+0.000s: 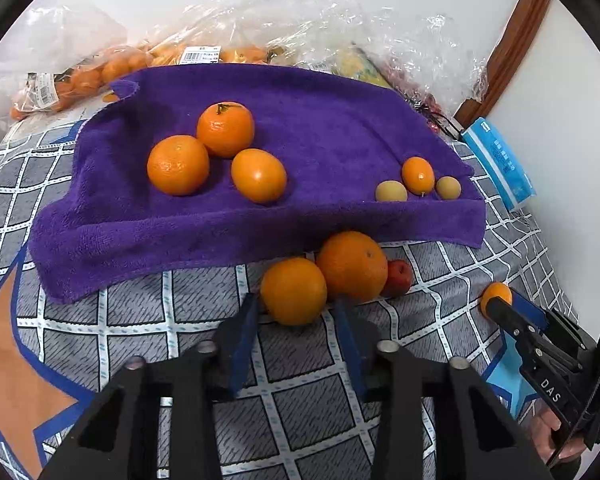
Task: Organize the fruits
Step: 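Close the right tool on an orange while the left tool approaches another orange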
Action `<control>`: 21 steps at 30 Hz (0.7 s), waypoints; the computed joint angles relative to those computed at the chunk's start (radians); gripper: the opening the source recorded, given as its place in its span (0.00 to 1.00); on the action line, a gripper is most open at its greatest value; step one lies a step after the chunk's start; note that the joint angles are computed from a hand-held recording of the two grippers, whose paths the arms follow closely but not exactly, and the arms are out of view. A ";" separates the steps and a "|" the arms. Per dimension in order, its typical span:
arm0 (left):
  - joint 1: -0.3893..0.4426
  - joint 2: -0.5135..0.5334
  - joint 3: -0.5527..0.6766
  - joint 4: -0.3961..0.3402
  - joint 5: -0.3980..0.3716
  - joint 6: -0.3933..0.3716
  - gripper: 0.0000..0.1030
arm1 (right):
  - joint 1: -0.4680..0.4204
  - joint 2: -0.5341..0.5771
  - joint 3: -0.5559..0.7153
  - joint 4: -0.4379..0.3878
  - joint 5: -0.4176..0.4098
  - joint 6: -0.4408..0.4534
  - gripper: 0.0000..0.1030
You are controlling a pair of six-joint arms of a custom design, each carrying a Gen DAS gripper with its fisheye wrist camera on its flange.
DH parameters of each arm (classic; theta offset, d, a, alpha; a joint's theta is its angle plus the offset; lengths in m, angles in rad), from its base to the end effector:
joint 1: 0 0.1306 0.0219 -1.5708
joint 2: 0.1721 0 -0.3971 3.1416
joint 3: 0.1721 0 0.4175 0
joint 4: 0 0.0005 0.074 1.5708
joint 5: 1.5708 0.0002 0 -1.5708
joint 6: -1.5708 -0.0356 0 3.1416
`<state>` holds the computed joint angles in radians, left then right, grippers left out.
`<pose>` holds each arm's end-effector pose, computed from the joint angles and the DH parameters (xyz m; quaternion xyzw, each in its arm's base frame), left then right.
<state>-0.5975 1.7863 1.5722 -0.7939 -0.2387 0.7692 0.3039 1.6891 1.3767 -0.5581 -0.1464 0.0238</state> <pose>0.5317 -0.3522 0.3176 -0.1147 0.9475 -0.0854 0.2860 0.5741 0.1850 0.2991 -0.1776 0.9202 0.1158 0.3292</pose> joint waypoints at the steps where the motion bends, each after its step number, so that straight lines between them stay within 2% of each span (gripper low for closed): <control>1: 0.000 0.000 -0.001 0.002 -0.003 0.000 0.31 | 0.001 -0.002 -0.002 0.002 0.004 0.003 0.33; 5: -0.003 -0.019 -0.021 0.000 -0.018 0.001 0.31 | 0.009 -0.010 -0.012 0.013 0.025 0.019 0.33; 11: -0.015 -0.048 -0.046 -0.073 -0.073 0.022 0.31 | 0.017 -0.011 -0.019 0.019 0.020 0.039 0.33; 16: -0.011 -0.048 -0.055 -0.068 -0.065 0.019 0.32 | 0.024 -0.009 -0.022 0.031 0.043 0.057 0.33; 21: -0.012 -0.040 -0.055 -0.033 -0.093 0.020 0.38 | 0.020 0.004 -0.018 0.023 0.054 0.050 0.33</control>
